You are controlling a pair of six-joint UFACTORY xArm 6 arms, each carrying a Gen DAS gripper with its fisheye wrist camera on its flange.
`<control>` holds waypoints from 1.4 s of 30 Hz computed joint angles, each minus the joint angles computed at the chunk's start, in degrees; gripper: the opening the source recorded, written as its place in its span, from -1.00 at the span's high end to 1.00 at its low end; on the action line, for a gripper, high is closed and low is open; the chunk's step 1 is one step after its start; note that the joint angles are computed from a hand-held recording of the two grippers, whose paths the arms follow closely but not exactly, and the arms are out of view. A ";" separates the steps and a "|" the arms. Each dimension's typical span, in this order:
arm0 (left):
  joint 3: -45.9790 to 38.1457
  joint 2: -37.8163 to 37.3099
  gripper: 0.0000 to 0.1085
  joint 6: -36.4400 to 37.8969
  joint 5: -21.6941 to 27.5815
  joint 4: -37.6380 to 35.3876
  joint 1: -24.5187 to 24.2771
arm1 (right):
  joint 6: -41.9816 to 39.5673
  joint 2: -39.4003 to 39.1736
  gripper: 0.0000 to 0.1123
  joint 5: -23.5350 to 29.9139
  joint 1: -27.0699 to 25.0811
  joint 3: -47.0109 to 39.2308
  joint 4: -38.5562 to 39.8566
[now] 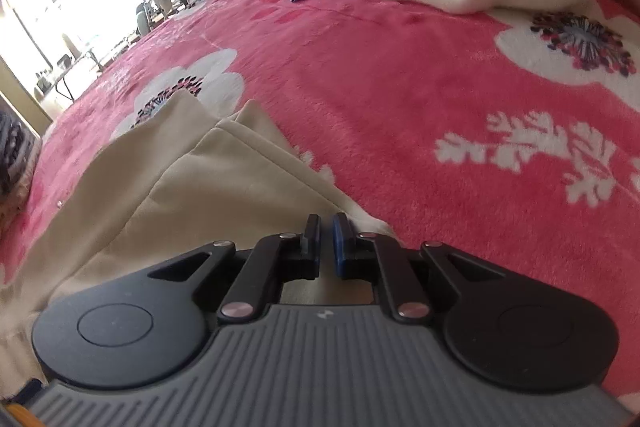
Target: Fold clothes
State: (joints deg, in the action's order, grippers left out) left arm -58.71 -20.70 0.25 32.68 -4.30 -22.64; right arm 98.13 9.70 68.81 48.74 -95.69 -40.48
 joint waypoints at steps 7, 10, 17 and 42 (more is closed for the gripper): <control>-1.89 -0.67 0.16 2.61 -1.60 0.56 -0.08 | -1.30 1.20 0.90 2.15 0.78 -1.95 -0.40; -4.95 1.69 0.14 7.34 -2.54 -2.14 -0.93 | -1.62 1.54 0.90 2.77 0.96 -2.60 -0.48; -14.65 11.48 0.13 14.72 0.88 -5.66 -4.21 | -1.75 1.64 0.90 2.88 1.02 -2.65 -0.65; -15.37 15.29 0.07 6.84 3.27 -1.44 -5.24 | -16.56 6.95 0.83 -10.25 3.58 -8.67 -9.30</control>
State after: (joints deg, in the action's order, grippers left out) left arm -74.08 -5.41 7.09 35.95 -5.74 -27.88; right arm 81.57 16.65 58.56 52.33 -104.36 -49.77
